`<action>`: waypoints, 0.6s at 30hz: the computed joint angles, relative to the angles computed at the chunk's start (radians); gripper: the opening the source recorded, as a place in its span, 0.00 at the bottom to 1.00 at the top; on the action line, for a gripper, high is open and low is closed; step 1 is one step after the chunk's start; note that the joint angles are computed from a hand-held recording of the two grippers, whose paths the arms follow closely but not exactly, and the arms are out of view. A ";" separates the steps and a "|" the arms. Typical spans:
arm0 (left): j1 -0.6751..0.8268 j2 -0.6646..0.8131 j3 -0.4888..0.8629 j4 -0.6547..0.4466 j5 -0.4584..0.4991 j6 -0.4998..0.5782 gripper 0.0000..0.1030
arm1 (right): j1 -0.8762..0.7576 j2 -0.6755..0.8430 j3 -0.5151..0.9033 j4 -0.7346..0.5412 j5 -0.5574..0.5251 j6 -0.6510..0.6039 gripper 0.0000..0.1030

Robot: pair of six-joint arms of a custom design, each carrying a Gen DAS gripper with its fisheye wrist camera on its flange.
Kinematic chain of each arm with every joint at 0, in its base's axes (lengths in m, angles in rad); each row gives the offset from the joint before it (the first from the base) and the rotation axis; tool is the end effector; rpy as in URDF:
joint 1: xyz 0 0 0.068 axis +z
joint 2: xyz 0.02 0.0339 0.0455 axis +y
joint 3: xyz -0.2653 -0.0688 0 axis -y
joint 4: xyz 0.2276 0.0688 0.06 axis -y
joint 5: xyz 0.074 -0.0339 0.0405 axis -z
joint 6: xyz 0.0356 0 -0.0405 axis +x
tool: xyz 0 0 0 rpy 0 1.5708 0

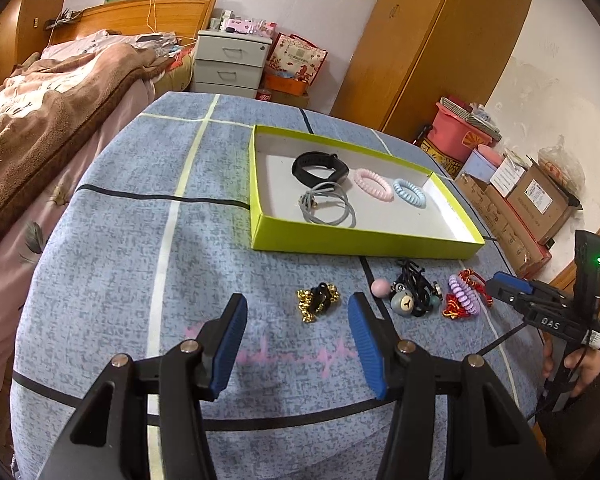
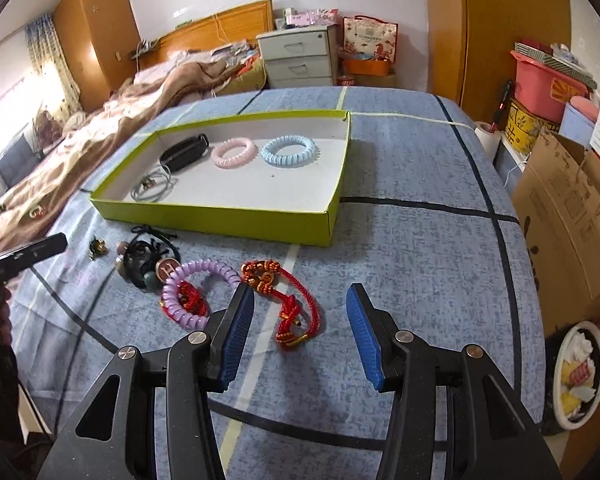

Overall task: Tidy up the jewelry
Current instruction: 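Move the left gripper to the gold charms while right grasps the red tassel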

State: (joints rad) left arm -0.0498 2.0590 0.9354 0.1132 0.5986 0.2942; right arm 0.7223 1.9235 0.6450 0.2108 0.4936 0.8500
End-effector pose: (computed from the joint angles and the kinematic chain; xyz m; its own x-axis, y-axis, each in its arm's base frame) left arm 0.3505 -0.0376 0.0809 -0.7110 0.2753 -0.6471 0.5710 0.7632 -0.3027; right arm 0.2253 0.1761 0.0695 -0.7425 0.2276 -0.6301 0.2227 0.9709 0.0883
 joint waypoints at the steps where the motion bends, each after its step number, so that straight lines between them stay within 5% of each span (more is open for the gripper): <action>1: -0.001 0.002 -0.001 -0.002 0.001 0.005 0.53 | -0.006 0.010 0.017 -0.016 -0.004 -0.014 0.48; 11: -0.003 0.017 0.015 -0.017 -0.019 0.011 0.53 | -0.023 0.096 0.129 -0.085 -0.012 -0.120 0.48; 18: -0.019 0.030 0.030 -0.025 -0.036 0.009 0.53 | -0.032 0.089 0.115 -0.085 0.006 -0.073 0.43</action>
State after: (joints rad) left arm -0.0686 2.0894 0.9658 0.0879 0.5622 0.3035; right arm 0.6902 2.0123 0.7600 0.1258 0.5001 0.7772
